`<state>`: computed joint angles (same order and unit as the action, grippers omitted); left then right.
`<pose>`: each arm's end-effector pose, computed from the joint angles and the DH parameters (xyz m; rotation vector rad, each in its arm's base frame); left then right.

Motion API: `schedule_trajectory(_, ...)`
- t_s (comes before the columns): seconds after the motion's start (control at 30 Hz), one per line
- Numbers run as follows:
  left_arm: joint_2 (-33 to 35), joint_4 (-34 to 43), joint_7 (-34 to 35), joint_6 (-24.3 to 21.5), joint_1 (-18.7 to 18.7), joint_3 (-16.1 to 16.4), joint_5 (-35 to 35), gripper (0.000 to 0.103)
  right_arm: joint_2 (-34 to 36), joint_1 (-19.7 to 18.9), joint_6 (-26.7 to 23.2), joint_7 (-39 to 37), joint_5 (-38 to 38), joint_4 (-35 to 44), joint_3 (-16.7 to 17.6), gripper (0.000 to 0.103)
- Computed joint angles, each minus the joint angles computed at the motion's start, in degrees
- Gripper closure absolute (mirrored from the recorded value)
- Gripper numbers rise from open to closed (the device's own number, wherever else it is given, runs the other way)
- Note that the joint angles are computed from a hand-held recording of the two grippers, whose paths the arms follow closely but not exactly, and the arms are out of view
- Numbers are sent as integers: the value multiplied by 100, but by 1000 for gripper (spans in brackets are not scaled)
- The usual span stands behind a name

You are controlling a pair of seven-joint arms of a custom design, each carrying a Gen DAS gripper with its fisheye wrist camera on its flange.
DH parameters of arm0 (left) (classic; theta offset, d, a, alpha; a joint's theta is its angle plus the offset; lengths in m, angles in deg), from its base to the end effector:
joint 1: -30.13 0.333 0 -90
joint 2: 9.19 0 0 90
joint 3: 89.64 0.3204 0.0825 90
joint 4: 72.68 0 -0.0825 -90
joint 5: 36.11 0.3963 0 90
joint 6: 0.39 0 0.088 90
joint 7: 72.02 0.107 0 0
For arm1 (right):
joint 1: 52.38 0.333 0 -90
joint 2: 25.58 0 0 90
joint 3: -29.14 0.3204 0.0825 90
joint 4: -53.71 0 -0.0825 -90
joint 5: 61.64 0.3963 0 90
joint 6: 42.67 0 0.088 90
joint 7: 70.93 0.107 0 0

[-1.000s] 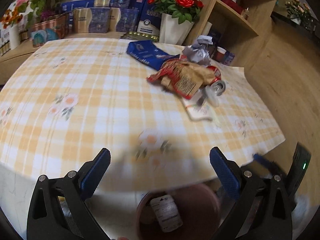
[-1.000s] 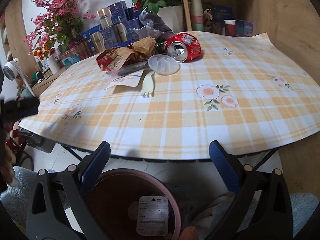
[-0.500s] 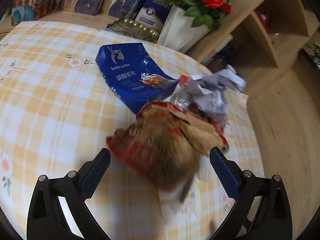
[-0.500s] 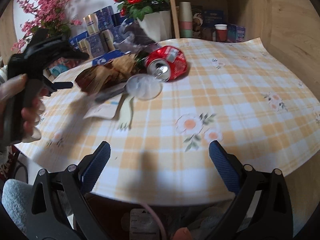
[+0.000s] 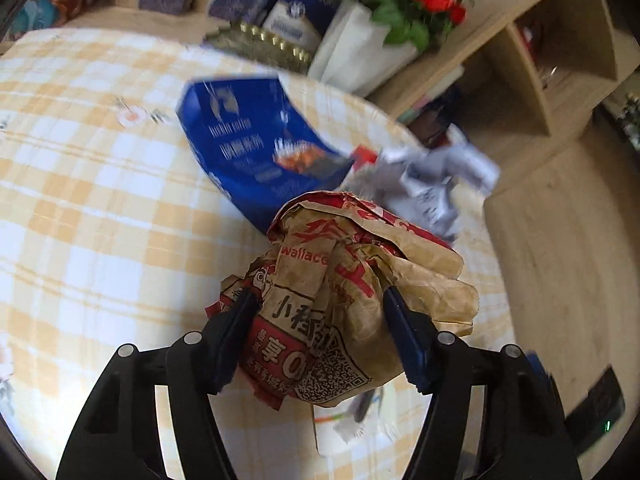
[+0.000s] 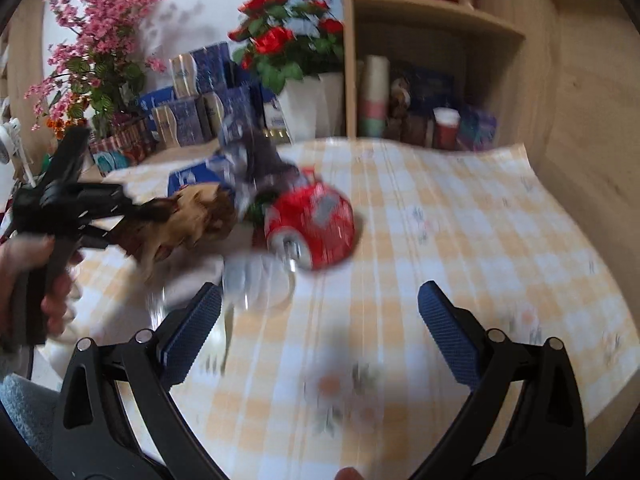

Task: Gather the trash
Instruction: 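Grasp the grey crumpled wrapper with the right tool while the left holds the snack bag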

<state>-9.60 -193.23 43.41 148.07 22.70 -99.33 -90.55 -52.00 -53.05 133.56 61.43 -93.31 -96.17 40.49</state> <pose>0.5670 -0.1586 0.4670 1.9482 -2.0143 1.1872 0.4251 0.1289 0.4945 -1.6541 1.6456 -0.7814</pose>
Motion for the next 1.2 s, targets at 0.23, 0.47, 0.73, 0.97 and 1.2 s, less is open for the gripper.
schedule_trajectory(0.23,-925,-655,527,340,95,334,-838,39,1730,105,-448,-833,-694,1938,54,6)
schedule_trajectory(0.47,-1706,-1392,496,470,154,745,-823,39,3200,901,-1684,-1446,128,3580,-374,6)
schedule_trajectory(0.73,-2377,-2086,644,462,210,1062,-734,39,3802,1546,-2627,-1673,263,4458,-828,46)
schedule_trajectory(0.97,-3032,-2607,819,387,184,1211,-684,39,2904,1591,-1273,-1241,103,3474,-970,52)
schedule_trajectory(1.2,-3795,-3187,522,393,101,1182,-293,39,1601,1703,-507,-1986,1421,2158,-930,51)
